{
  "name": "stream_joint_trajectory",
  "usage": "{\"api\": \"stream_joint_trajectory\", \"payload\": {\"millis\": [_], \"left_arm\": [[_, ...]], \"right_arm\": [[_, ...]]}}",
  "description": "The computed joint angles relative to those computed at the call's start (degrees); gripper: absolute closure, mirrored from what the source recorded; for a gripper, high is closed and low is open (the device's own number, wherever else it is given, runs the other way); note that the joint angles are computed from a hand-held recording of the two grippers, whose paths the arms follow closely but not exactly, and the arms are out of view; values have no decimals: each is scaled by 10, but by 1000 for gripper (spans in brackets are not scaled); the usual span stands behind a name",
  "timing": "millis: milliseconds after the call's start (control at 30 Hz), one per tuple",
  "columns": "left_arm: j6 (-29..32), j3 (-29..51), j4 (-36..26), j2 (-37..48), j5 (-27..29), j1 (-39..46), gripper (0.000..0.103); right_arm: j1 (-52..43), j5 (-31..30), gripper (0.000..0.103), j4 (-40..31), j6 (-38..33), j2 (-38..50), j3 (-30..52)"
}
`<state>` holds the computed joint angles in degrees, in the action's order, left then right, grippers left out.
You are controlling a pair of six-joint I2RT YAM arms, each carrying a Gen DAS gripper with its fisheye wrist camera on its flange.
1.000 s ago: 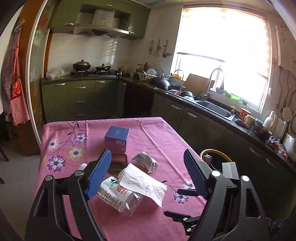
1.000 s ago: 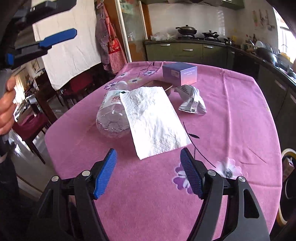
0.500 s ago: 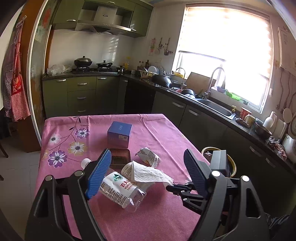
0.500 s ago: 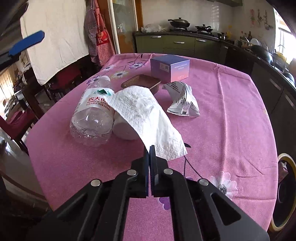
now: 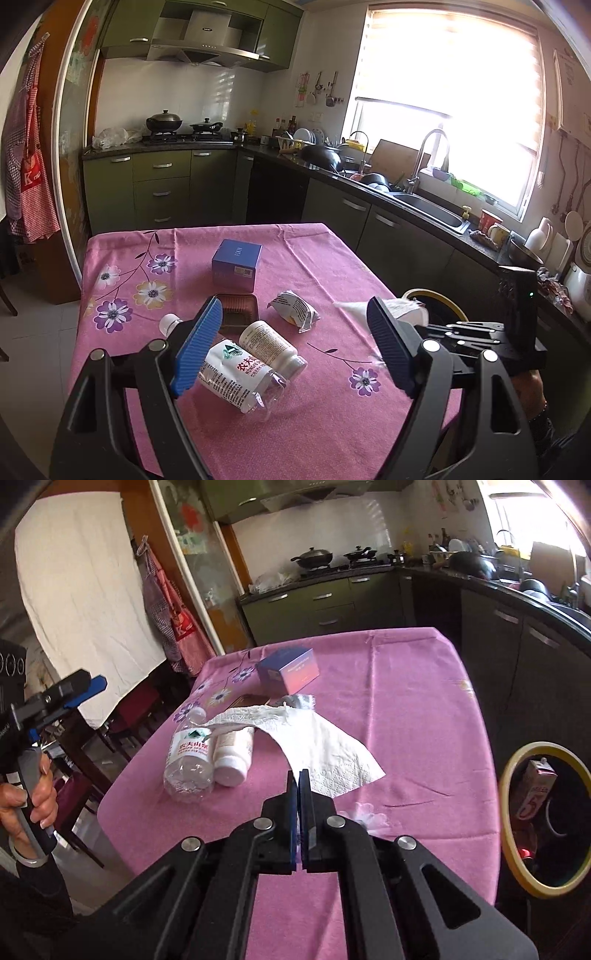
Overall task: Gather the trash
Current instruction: 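Carry the tissue over the bin and open the right tool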
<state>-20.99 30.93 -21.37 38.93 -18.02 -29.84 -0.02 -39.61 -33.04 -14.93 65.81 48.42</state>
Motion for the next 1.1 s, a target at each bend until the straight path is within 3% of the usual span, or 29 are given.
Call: {"api": "stream_joint_trajectory", "payload": {"millis": [200,367,600,800,833,867,933,1100], "left_arm": [[-4,0,7,15,-6,-18,27],[-4,1,15,28,-6,-27,27],[-5,3,22,46,-2,-29,26],[-2,4,32,66,10,-26,26],[-2,5,35,70,11,-26,26],[-2,4,37,73,13,-26,26],[-2,3,41,79,17,-24,26],[4,5,45,90,34,-9,26]], "right_arm": [[-175,-26,101,-29,-44,21,34],[-267,21,101,1,-71,112,62],[-291,120,101,80,-67,244,88],[-292,156,101,120,-45,318,113],[-288,164,99,121,-40,328,119],[-287,169,83,122,-33,339,127],[-292,174,64,131,-14,347,131],[-309,137,64,128,1,310,115]]}}
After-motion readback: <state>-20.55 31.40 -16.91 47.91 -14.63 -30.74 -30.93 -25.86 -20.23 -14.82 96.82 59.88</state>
